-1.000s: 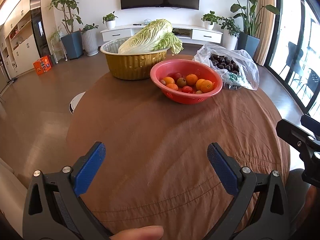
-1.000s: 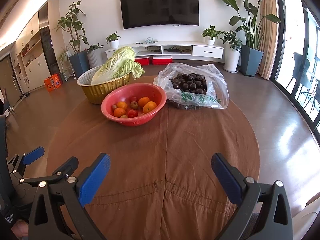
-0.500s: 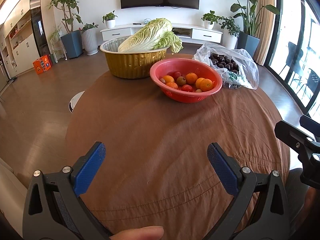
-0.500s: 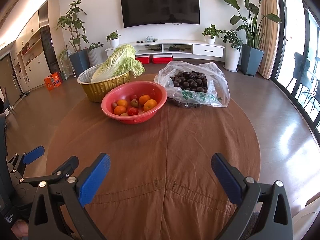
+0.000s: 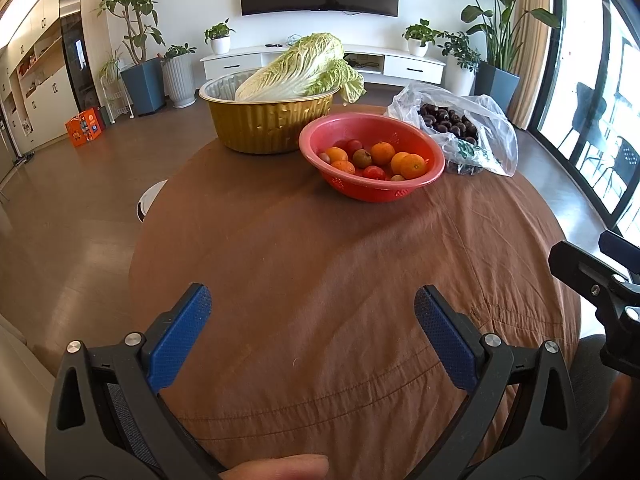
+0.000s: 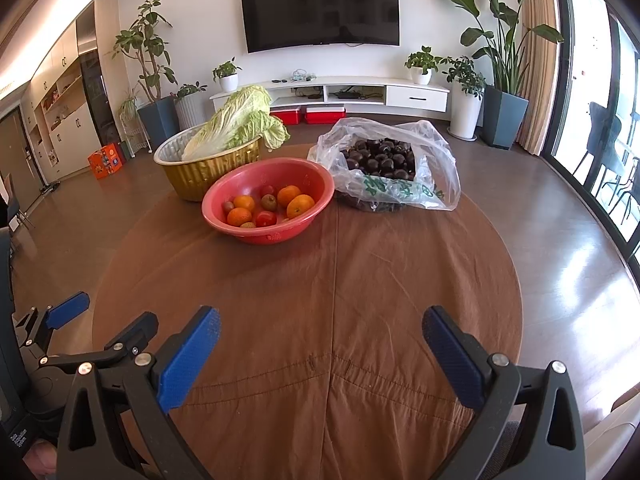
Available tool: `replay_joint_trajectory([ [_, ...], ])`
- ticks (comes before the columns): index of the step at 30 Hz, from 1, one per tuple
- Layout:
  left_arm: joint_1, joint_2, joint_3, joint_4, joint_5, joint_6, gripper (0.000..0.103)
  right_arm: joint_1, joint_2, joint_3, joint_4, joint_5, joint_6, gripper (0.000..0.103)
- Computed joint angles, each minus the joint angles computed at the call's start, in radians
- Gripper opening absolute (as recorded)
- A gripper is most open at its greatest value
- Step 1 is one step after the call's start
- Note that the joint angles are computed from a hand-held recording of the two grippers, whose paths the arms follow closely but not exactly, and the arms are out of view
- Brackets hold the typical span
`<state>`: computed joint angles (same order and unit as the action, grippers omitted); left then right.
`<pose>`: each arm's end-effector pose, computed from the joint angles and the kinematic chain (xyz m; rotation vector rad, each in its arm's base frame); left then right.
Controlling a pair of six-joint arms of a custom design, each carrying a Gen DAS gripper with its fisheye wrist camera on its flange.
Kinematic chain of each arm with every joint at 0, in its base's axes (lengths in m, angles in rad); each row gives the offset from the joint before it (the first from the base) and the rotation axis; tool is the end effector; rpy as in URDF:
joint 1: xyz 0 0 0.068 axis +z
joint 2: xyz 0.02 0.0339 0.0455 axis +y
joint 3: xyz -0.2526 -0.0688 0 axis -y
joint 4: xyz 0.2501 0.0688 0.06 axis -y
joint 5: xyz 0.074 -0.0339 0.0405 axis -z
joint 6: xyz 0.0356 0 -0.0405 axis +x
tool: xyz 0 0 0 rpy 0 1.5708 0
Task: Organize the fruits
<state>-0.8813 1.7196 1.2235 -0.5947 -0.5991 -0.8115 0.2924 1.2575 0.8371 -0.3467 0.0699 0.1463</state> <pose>0.2405 -0.2601 0.2053 -0.0970 2.3915 0.0511 0.2629 0.0765 0.2305 -0.1361 2.3356 0.1365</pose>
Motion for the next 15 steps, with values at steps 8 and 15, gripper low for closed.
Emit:
replay_joint_trajectory([
  [8, -0.002, 0.006, 0.000, -0.004, -0.002, -0.011, 0.103, 0.000, -0.002, -0.001, -0.002, 0.000, 0.001, 0.103],
  [15, -0.006, 0.024, 0.008, -0.007, -0.016, -0.014, 0.103, -0.001, 0.001, 0.002, -0.004, -0.002, 0.003, 0.103],
])
